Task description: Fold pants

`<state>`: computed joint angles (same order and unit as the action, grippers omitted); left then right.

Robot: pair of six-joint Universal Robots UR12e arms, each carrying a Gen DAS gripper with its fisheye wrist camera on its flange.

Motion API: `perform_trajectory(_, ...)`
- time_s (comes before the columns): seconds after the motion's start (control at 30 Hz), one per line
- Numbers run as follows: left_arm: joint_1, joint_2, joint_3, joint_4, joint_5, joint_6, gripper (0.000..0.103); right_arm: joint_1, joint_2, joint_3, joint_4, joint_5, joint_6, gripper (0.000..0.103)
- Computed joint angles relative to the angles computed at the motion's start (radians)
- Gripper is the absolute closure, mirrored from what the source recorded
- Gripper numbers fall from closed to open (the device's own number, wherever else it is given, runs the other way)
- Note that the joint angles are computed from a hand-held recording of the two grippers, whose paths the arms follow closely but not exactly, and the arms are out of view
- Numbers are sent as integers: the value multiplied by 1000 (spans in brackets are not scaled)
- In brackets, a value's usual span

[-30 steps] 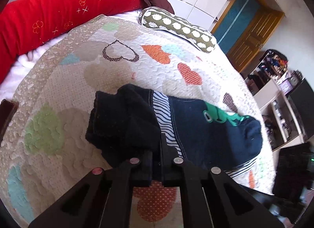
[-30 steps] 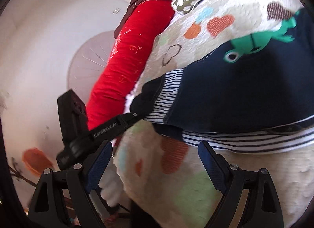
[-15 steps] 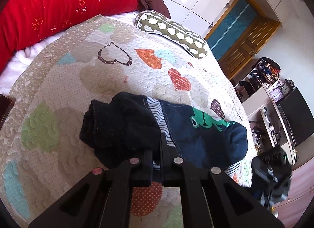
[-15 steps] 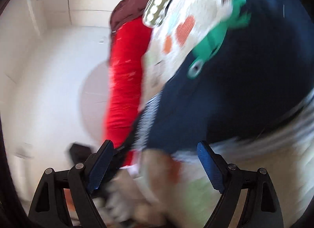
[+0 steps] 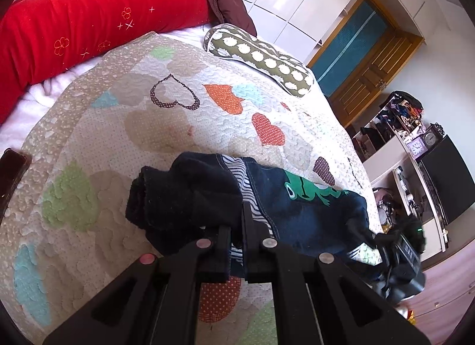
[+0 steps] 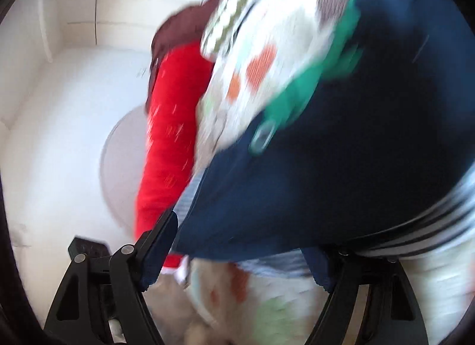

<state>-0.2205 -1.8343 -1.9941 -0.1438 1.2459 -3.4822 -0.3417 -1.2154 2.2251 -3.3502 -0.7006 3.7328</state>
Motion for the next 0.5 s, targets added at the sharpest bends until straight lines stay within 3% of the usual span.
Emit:
perform_trajectory(0.03,2,0,-1,0,-3,-2,98,-6,-29,7,35,-68,-32,37)
perform_trajectory(0.1,7,-3,1,-4,-14,-8,98,-24,-56,9,81,-117,-73,74)
perform_trajectory(0.13,9,-5,4,-8,-19,-9,98,-33,-66,8,96,-122,-79,79)
perform_trajectory(0.2,11,-14,24,-28,-17,-9,98,-54,-96,15,109,-131,-111,80)
perform_trajectory(0.27,7,-28,56,-54,2,-2,98,-34,-119,-17,152,-194,-171,80)
perform_trajectory(0.4,-15,-97,187,-151,120,19,98,5,-100,-101,239,-311,-284,86)
perform_trajectory(0.5,-32,-162,298,-224,223,27,98,47,-42,-201,284,-422,-321,88)
